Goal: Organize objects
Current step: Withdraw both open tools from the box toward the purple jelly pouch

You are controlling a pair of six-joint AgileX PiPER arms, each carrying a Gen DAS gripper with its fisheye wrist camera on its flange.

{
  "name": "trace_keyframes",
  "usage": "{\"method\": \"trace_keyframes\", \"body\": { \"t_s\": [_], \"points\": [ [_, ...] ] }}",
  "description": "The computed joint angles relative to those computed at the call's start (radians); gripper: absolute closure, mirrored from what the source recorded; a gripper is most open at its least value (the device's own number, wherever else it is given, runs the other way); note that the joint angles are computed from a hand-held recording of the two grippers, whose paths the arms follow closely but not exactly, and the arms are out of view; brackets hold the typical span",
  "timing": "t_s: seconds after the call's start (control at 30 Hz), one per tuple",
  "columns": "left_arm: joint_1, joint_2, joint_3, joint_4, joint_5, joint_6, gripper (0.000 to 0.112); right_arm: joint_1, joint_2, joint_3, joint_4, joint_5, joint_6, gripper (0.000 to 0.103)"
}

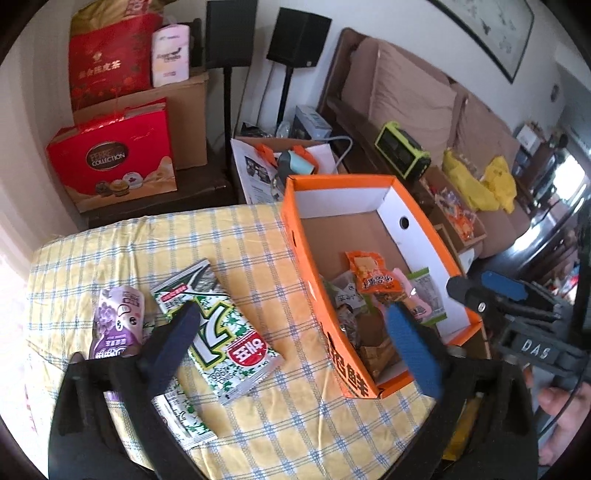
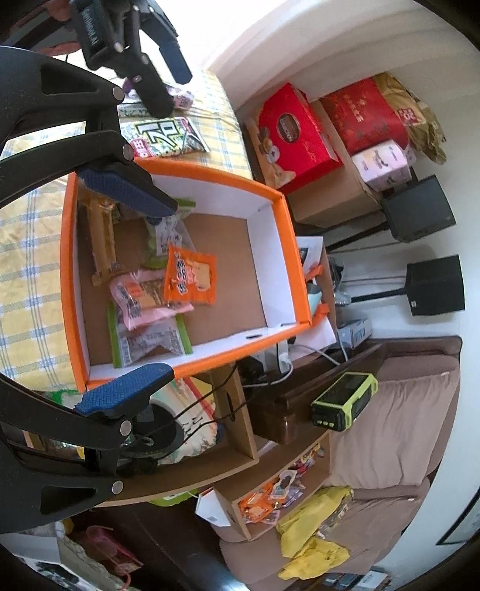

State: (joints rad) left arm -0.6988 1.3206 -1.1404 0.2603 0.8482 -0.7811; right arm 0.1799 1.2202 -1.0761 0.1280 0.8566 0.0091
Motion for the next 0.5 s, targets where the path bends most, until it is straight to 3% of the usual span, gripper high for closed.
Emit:
{"method": "trace_keyframes", "body": {
  "t_s": [0.23,0.5],
  "points": [
    [0.070,-0.088,0.031,0.013,0.059,0.061,0.009,0.108,0.002,-0.017,-0.067,0.003,0.078,0.003],
    [0.209,-0.197,0.096,-0.041,0.086,0.182,0.009,0.253,0.036,-0.041,-0.153,-0.002,0.185,0.001]
  ]
}}
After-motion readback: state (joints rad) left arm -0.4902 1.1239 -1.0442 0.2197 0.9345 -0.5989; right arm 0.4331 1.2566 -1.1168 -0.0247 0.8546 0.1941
